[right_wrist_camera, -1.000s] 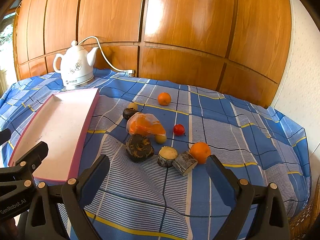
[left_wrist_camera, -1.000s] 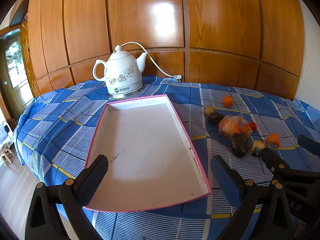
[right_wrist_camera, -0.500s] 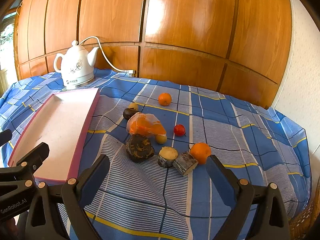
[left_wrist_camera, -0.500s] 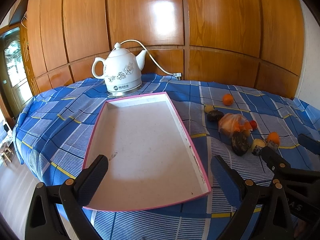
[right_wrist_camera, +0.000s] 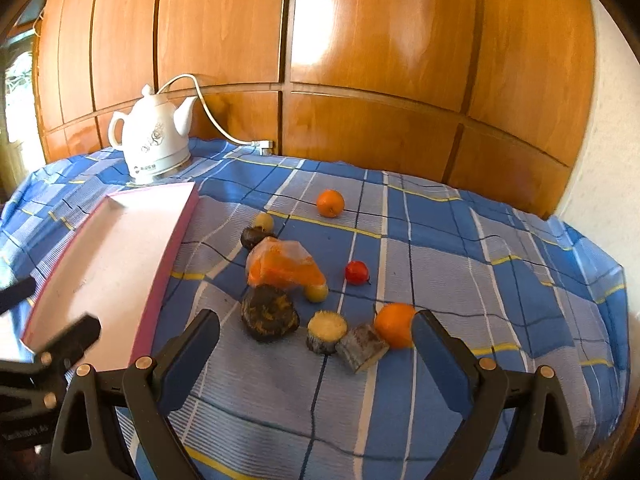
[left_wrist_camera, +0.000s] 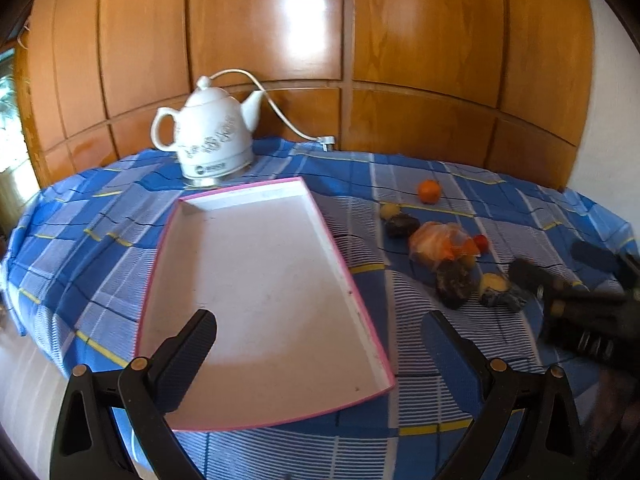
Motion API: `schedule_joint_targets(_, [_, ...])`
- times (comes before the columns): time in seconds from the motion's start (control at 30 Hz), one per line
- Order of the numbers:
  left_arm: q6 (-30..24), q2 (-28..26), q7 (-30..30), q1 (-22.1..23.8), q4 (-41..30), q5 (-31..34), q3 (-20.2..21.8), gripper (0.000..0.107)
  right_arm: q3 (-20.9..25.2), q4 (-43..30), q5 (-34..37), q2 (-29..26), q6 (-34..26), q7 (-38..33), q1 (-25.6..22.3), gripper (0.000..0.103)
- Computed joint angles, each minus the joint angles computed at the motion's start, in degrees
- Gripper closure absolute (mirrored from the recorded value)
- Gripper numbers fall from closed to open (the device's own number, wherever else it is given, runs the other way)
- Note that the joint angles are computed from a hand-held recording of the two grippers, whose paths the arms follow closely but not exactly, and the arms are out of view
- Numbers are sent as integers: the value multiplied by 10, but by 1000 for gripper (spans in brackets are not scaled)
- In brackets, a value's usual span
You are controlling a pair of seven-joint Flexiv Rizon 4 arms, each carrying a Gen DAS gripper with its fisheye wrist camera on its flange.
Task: Organize fruits
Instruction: 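Reach the left gripper to the dark brown round fruit and grasp it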
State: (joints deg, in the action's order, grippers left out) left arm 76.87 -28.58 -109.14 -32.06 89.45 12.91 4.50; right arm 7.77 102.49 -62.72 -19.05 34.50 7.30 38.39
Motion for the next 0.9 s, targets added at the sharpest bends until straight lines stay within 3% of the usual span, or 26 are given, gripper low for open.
schedule_joint_targets(0.13, [-34,-9,73,44,-16,-58,-61,9,-1,11,29,27,52,-45,-39,5])
schedule_joint_targets(0.3, [-80,-29,166,87,-39,-151,-129,36,-3,31,77,64,78,-77,-87,5])
schedule_joint_targets(0.43, [-101,-43,230,93,-59,-196,-154,42,-3,49,121,78,92,-104,-121,13])
schedule_joint_targets(0.63, [-166,-77,276,71,-121,-221,-151,62,-5,90,157,83,161,-104,-156,32])
schedule_joint_targets(0.7, [-186,-91,281,65,-143,-229,-150,63,-1,91,190,80,172,-117,-162,35])
schedule_joint_targets(0.83, [-223,-125,284,43,-197,-226,-142,63,-5,91,185,79,194,-120,-160,35])
schedule_joint_targets(0.9, [-247,-148,282,28,-234,-213,-130,55,-6,92,192,78,207,-119,-161,35])
